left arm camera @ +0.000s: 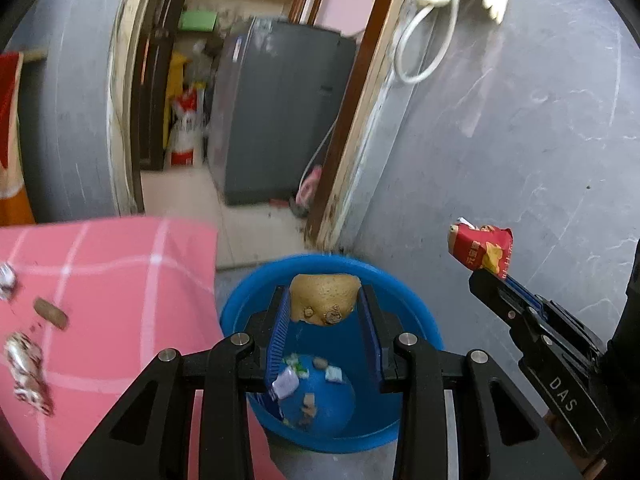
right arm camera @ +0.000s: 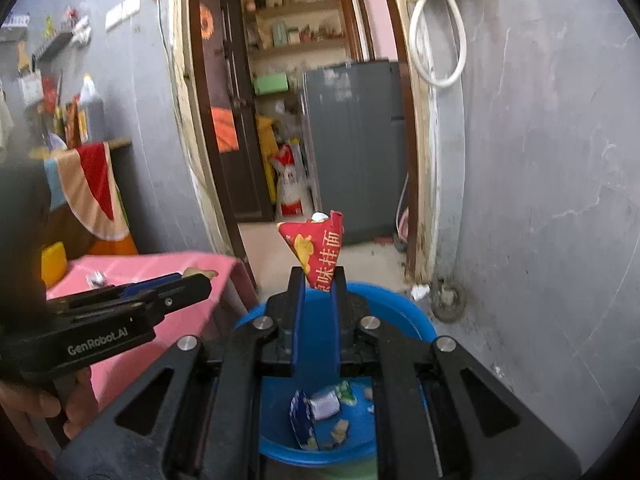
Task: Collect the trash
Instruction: 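Carry both held pieces over the blue bucket and open both tools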
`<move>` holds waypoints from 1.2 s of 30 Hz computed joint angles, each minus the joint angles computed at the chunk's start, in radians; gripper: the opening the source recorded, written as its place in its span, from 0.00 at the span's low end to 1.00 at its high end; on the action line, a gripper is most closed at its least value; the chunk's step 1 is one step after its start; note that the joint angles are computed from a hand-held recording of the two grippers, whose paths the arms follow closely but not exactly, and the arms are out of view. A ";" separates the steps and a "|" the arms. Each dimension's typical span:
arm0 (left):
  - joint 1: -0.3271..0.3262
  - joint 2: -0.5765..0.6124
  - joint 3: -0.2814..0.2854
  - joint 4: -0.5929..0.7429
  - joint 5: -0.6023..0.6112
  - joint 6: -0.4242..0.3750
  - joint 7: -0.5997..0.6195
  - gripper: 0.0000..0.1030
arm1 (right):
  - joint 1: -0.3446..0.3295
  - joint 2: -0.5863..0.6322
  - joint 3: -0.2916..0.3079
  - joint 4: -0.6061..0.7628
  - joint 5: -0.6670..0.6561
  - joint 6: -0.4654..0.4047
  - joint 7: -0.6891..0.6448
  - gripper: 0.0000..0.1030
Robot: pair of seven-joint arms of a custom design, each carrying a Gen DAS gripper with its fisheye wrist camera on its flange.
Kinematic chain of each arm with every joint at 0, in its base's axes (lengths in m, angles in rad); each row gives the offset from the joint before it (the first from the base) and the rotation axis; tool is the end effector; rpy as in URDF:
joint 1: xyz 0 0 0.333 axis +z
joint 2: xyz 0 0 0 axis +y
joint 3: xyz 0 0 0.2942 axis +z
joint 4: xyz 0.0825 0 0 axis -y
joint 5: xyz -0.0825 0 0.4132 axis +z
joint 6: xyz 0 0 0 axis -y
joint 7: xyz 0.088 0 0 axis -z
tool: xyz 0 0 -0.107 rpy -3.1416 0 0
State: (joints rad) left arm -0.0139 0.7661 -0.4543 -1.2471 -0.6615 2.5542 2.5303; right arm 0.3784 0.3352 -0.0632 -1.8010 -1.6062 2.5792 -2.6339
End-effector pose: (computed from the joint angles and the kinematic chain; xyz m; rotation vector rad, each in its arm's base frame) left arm 0.7586 -0.2553 0.3742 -1.0891 2.5081 -1.4000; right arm 0.6435 0.2312 0.3579 -1.1578 1.8654 -1.0729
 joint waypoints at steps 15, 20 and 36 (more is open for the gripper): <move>-0.085 0.104 0.095 0.166 0.211 -0.163 -0.224 0.29 | -0.026 0.065 -0.047 0.020 0.271 0.179 -0.205 0.14; -0.075 0.091 0.089 0.143 0.226 -0.151 -0.225 0.31 | -0.003 0.067 -0.073 0.016 0.319 0.188 -0.235 0.16; 0.058 -0.043 -0.026 -0.070 0.013 0.087 -0.039 0.67 | 0.037 0.012 -0.053 0.010 0.084 0.017 -0.019 0.56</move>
State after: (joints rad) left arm 0.0441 0.7231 -0.4807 -1.3170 -0.6489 2.6416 2.4915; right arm 0.4152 0.3468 -0.1163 -1.7914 -1.5223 2.5965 -2.6526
